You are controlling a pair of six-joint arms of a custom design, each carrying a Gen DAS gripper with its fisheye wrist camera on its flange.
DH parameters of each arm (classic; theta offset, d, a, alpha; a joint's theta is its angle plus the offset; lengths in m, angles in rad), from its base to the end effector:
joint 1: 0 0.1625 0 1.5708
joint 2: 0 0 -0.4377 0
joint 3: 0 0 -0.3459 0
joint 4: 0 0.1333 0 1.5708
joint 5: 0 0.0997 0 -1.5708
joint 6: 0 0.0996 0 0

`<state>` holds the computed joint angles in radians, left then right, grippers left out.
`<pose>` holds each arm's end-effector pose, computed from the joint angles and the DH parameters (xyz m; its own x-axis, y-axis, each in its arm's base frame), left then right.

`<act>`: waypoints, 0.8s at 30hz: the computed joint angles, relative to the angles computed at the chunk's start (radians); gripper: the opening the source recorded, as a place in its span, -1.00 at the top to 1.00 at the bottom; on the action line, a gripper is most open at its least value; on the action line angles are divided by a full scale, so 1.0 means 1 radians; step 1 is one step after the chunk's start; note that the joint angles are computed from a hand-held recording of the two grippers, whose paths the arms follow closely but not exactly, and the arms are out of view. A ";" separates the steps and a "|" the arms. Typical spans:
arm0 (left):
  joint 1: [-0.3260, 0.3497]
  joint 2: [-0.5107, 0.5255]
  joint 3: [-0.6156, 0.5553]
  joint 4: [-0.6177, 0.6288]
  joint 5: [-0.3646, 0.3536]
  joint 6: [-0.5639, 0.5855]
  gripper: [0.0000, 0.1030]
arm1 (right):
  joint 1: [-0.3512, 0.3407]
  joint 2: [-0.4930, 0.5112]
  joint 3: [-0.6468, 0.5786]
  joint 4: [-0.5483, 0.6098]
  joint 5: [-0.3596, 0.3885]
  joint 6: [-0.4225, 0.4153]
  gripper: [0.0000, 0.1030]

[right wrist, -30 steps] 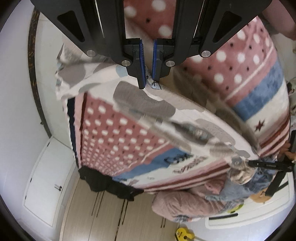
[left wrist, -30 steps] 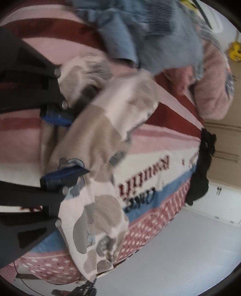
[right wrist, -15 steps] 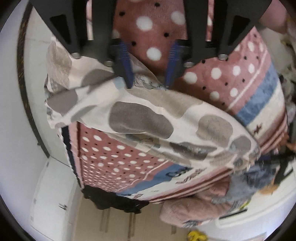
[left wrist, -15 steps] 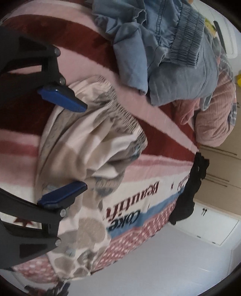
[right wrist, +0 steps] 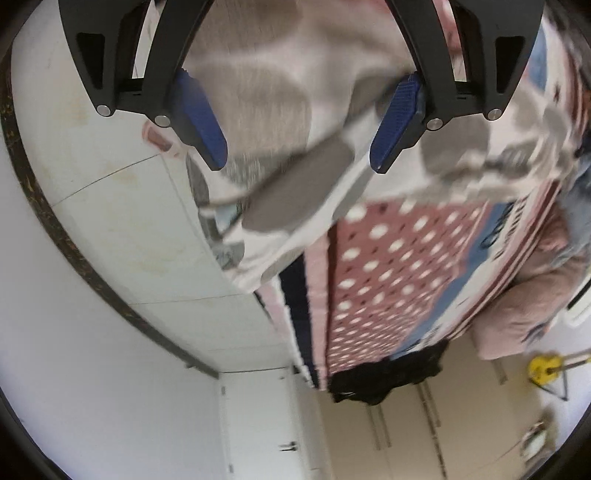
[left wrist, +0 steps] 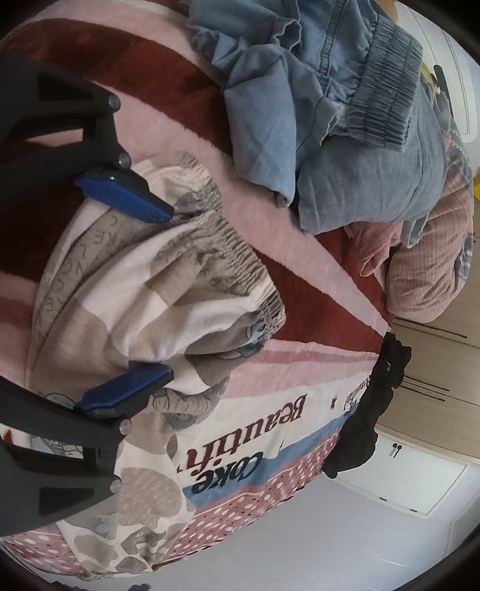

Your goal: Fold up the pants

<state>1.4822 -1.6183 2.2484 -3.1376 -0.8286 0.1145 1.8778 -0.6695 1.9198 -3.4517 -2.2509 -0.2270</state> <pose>0.1665 -0.3932 0.4327 -0.7712 -0.4066 -0.4899 0.1415 0.6408 -0.7546 0.2421 -0.5300 0.1021 -0.7764 -0.0578 0.6276 -0.4298 0.7768 -0.4602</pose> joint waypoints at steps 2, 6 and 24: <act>-0.004 0.010 0.000 -0.002 0.014 -0.004 -0.31 | 0.005 0.061 -0.071 -0.006 -0.021 -0.019 -0.49; -0.025 0.038 0.007 -0.015 0.077 0.010 0.24 | 0.014 0.169 -0.202 0.055 -0.152 -0.035 -0.45; -0.032 0.066 0.028 -0.089 0.123 0.072 0.31 | -0.014 -0.026 0.142 -0.347 -0.198 -0.080 0.98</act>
